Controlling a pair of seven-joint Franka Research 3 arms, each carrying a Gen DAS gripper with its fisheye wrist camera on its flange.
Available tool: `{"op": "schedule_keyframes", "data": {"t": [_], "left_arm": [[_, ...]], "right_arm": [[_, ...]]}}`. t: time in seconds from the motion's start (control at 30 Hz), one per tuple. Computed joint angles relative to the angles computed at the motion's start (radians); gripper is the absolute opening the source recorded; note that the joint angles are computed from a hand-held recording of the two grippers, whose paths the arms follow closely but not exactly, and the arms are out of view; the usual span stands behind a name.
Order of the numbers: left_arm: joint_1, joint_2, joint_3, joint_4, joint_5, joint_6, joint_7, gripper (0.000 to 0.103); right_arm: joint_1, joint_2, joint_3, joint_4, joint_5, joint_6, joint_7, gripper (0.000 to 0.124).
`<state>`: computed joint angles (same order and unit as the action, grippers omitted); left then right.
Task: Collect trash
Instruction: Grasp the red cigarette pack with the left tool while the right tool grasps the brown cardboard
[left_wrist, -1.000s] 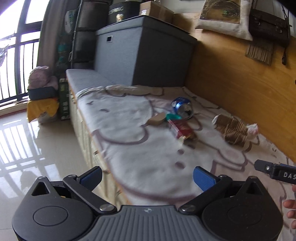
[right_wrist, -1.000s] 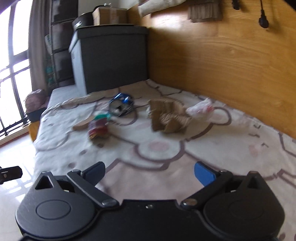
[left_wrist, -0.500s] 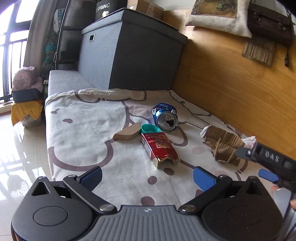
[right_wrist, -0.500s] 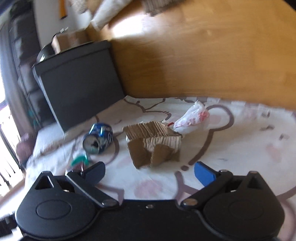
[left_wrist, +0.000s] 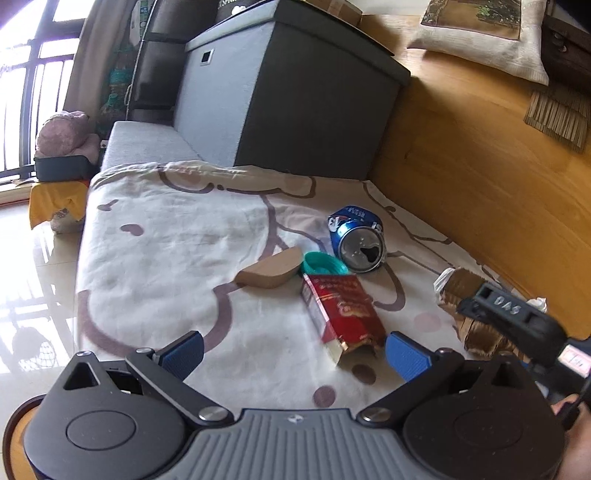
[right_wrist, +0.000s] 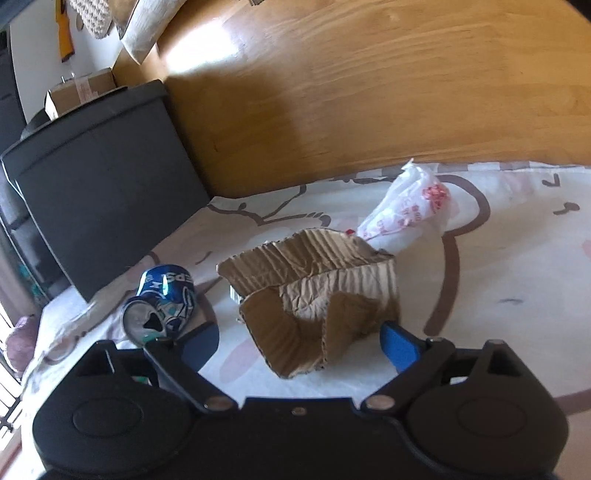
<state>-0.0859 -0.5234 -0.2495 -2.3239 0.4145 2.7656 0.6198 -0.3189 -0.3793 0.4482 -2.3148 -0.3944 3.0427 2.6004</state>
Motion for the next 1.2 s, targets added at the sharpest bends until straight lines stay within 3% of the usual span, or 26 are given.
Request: {"op": "schedule_keyframes", "data": {"t": [0.07,0.2,0.3,0.37,0.5,0.63,0.73,0.8,0.93,1.0,1.03,1.2], "left_arm": [[0.002,0.031,-0.006,0.026,0.002,0.003,-0.002,0.103],[0.019,0.100,-0.037,0.093,0.047,-0.007,-0.014,0.103],[0.014,0.154,-0.049,0.147,0.083,-0.035,-0.013,0.103],[0.008,0.187,-0.054,0.183,0.105,-0.061,-0.017,0.103],[-0.002,0.245,-0.059,0.248,0.157,-0.120,-0.056,0.103],[-0.021,0.296,-0.049,0.302,0.200,-0.159,-0.083,0.100],[-0.046,0.330,-0.038,0.347,0.189,-0.234,-0.071,0.089],[-0.061,0.350,-0.031,0.373,0.183,-0.292,-0.071,0.082],[-0.074,0.340,-0.014,0.344,0.227,-0.250,-0.063,0.075],[-0.079,0.328,-0.005,0.324,0.224,-0.216,-0.033,0.060],[-0.081,0.323,-0.004,0.320,0.219,-0.211,-0.020,0.057],[-0.083,0.274,-0.003,0.280,0.188,-0.202,0.006,0.056]], "right_arm": [[-0.014,0.012,0.012,0.011,-0.011,-0.010,0.012,0.086],[0.037,0.011,-0.049,-0.006,0.012,-0.003,-0.005,0.059],[0.134,0.021,-0.140,-0.033,0.084,0.045,-0.104,0.046],[0.257,0.026,-0.247,-0.059,0.174,0.085,-0.209,0.043],[0.364,0.017,-0.339,-0.092,0.275,0.123,-0.308,0.040],[0.388,0.015,-0.352,-0.101,0.336,0.135,-0.362,0.041],[0.373,0.009,-0.332,-0.108,0.369,0.141,-0.391,0.041],[0.412,0.011,-0.363,-0.111,0.406,0.148,-0.429,0.040],[0.446,0.005,-0.386,-0.113,0.456,0.142,-0.501,0.037],[0.451,0.001,-0.380,-0.113,0.471,0.141,-0.537,0.036],[0.435,-0.002,-0.360,-0.114,0.472,0.144,-0.548,0.036],[0.383,-0.025,-0.297,-0.132,0.510,0.159,-0.595,0.035]]}}
